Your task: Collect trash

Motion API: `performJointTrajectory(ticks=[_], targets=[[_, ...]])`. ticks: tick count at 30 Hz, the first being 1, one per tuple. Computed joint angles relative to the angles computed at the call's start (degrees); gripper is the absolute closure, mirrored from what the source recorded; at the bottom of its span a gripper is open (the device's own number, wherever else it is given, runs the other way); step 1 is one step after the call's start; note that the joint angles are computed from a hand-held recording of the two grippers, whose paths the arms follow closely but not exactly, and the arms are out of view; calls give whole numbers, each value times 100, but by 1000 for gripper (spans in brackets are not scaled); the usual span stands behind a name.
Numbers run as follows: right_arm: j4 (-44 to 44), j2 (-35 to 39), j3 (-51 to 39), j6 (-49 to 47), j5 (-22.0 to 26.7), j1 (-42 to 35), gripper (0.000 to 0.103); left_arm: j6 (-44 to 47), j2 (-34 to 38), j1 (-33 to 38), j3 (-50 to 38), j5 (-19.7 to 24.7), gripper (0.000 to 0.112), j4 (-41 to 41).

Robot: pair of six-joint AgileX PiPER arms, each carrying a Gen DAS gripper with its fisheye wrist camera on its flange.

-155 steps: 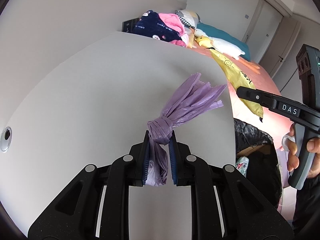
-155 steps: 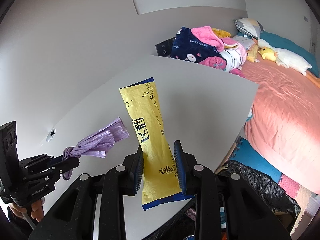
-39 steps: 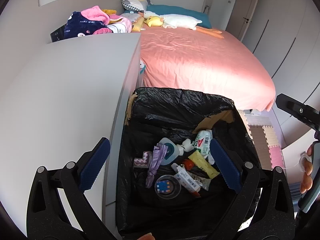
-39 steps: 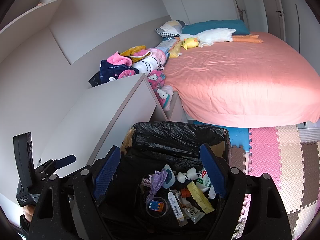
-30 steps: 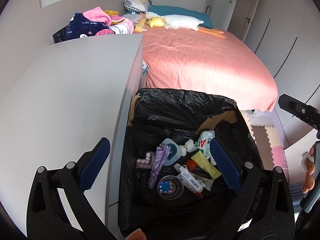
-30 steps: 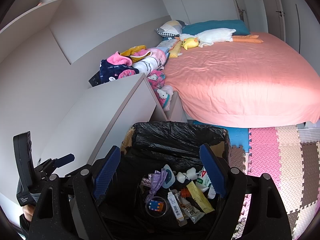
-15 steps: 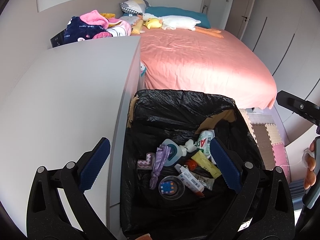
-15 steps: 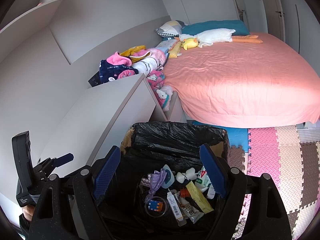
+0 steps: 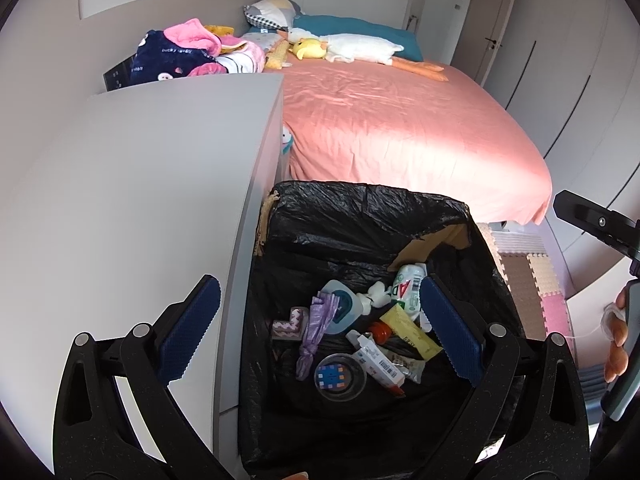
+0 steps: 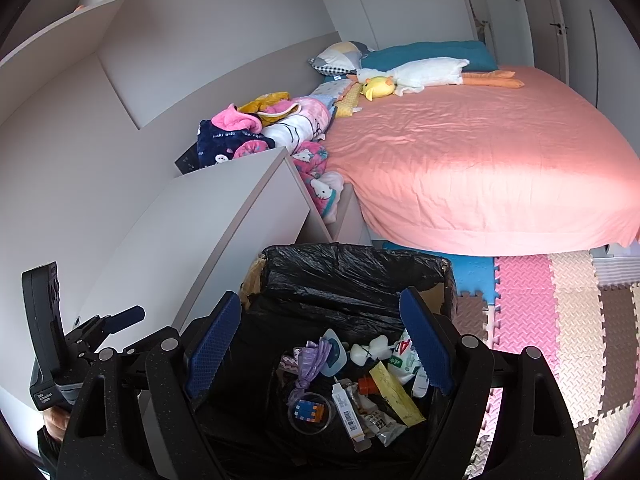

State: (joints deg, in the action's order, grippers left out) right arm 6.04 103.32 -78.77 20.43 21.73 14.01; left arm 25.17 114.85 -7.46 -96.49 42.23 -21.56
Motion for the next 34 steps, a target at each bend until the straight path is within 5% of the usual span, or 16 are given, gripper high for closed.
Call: performJointTrajectory(ticks=[14, 26, 34], targets=[[-24, -14, 19, 26, 0, 12, 21, 68, 74, 29, -100, 169, 16, -119], [-6, -39, 49, -2, 1, -1, 21, 143, -133, -154, 292, -418, 16, 181], [-1, -52, 62, -17, -2, -12, 21, 20, -47, -85, 100, -192, 16, 161]])
